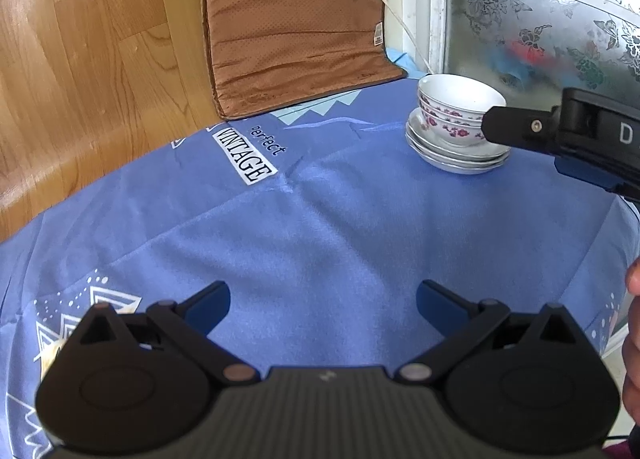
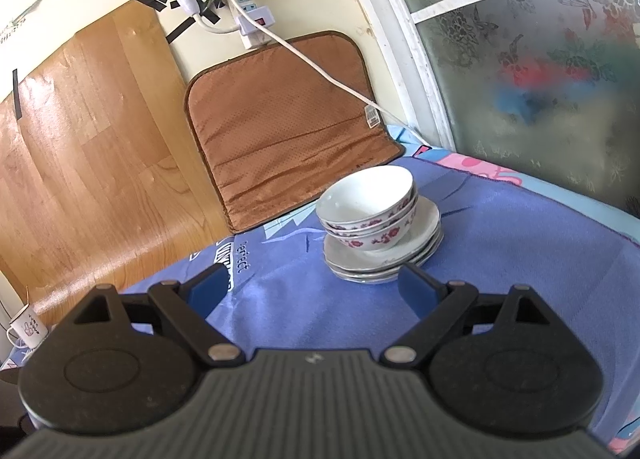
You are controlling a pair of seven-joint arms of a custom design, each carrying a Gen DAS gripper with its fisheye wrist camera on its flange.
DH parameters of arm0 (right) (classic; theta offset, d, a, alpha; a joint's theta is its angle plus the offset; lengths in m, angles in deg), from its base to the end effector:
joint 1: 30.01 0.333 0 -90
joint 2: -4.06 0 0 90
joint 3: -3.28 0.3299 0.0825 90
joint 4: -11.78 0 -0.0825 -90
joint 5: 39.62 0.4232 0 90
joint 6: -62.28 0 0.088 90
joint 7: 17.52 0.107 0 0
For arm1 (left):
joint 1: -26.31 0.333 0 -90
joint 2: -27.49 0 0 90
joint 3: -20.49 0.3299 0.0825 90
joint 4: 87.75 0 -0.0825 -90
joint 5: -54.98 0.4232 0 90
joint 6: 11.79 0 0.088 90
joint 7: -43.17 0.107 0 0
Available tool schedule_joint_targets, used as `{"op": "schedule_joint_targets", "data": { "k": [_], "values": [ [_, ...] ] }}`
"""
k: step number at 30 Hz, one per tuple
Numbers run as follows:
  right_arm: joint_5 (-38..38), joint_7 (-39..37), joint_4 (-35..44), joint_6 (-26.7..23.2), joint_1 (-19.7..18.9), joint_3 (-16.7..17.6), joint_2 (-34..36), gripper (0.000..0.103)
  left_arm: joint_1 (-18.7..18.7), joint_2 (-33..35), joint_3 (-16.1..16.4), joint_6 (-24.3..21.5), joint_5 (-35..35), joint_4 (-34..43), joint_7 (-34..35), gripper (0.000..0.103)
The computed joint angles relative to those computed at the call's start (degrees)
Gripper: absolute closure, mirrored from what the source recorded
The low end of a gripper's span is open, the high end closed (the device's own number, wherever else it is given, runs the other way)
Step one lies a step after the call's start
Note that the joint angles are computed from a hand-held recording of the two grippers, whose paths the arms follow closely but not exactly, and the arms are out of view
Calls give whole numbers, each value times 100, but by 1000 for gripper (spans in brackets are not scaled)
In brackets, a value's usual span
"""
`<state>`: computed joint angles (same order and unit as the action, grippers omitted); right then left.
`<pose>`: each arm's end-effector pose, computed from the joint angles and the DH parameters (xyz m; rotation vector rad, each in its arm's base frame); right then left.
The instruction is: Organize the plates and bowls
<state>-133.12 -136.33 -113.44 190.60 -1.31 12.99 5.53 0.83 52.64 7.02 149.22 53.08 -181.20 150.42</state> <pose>0.4801 0.3428 0.3946 -0.7403 1.8825 -0.9006 0.6110 -0.4552 0.4541 -0.8815 2.5010 -0.9496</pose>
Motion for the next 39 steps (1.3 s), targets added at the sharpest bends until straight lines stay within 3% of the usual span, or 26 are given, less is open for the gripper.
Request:
{"op": "schedule_joint_targets", "data": {
  "k": [39],
  "values": [
    [41,-41,22,40,1,-9,14,10,29,-4,-11,-69,-72,14,13,0]
  ]
}}
